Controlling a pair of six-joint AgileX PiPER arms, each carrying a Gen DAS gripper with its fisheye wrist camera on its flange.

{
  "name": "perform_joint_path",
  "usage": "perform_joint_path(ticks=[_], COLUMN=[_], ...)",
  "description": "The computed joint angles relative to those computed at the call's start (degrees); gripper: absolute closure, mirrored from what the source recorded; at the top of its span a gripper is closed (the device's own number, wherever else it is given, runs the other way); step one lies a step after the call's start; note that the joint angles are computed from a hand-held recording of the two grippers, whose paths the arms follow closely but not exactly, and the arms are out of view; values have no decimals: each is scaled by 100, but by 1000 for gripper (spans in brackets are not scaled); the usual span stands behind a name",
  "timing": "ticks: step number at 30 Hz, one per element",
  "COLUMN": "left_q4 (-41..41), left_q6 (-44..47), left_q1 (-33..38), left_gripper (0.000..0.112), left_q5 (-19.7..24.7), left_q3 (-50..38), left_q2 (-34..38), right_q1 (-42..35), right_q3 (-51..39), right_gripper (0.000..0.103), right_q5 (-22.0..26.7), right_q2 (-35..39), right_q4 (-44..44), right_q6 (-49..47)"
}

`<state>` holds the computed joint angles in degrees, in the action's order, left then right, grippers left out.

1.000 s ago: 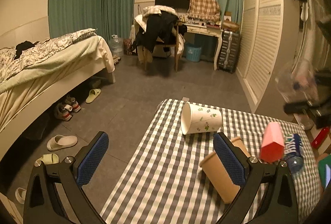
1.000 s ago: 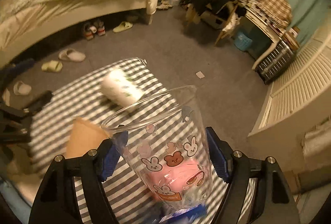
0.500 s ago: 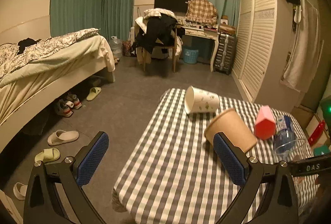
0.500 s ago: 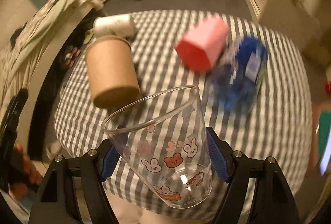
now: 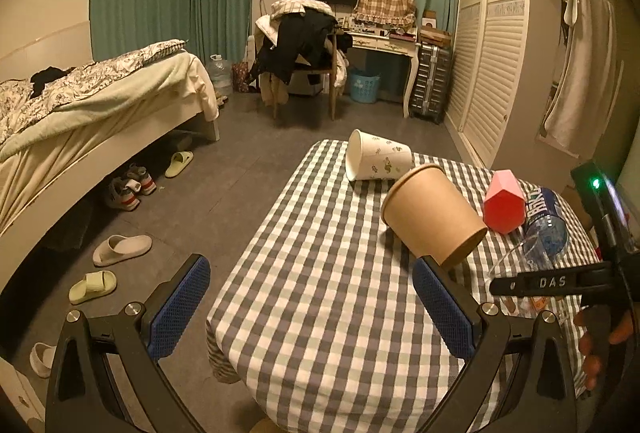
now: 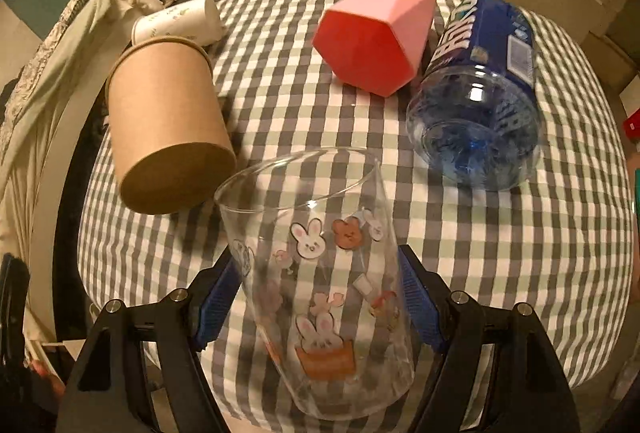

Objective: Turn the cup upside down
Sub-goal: 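Lift the glass cup with the right gripper toward the left gripper, then grasp the glass cup with the left gripper while the right gripper releases it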

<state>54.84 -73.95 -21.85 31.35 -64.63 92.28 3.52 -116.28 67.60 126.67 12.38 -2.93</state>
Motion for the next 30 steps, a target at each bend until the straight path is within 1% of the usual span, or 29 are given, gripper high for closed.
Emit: perform_joint_path(ticks=[1, 3, 7, 10, 12, 13, 15, 16, 18, 19, 22, 24, 26, 28, 30], left_q4=[-59, -89, -129, -240, -389, -456, -586, -615, -446, -338, -345, -283, -156, -10, 337], left_q6=[75, 116, 174, 191, 196, 182, 125, 110, -126, -245, -312, -540, -788, -988, -1326], left_q1=[-30, -188, -582, -942, -1139, -1224, -1462, -1557, -1816, -1926, -2163, -2276, -2340, -2390, -2443], left_gripper=[9, 9, 9, 9, 9, 9, 9, 9, 9, 9, 9, 9, 9, 9, 9], left_q5=[65, 253, 626, 813, 844, 815, 764, 764, 821, 866, 1049, 1095, 1146, 1262, 1459], left_q3=[-56, -168, -515, -906, -1183, -1297, -1581, -1701, -1907, -1997, -2333, -2439, -2468, -2566, -2679], left_q2=[18, 81, 243, 440, 611, 697, 961, 1076, 1351, 1491, 1971, 2237, 2421, 2636, 2871], right_q1=[-26, -108, -397, -746, -1043, -1191, -1446, -1557, -1732, -1874, -2189, -2365, -2534, -2565, -2631], right_q3=[47, 524, 1428, 2027, 2572, 2762, 3300, 3475, 3917, 4162, 4545, 4666, 4676, 4705, 4750], right_gripper=[25, 19, 16, 9, 8, 7, 7, 7, 7, 7, 7, 6, 7, 7, 7], right_q5=[-69, -485, -1154, -1652, -2109, -2280, -2842, -3016, -3505, -3750, -4074, -4135, -4034, -4017, -3949], right_q2=[-53, -416, -1333, -1994, -2462, -2624, -2932, -3010, -3165, -3231, -3246, -3155, -3048, -2947, -2878], right_q4=[39, 244, 756, 1087, 1198, 1217, 1199, 1251, 1311, 1480, 1990, 2239, 2467, 2534, 2630], right_q6=[-68, -370, -1176, -1807, -2215, -2357, -2594, -2744, -2950, -3187, -3765, -4025, -4307, -4378, -4506])
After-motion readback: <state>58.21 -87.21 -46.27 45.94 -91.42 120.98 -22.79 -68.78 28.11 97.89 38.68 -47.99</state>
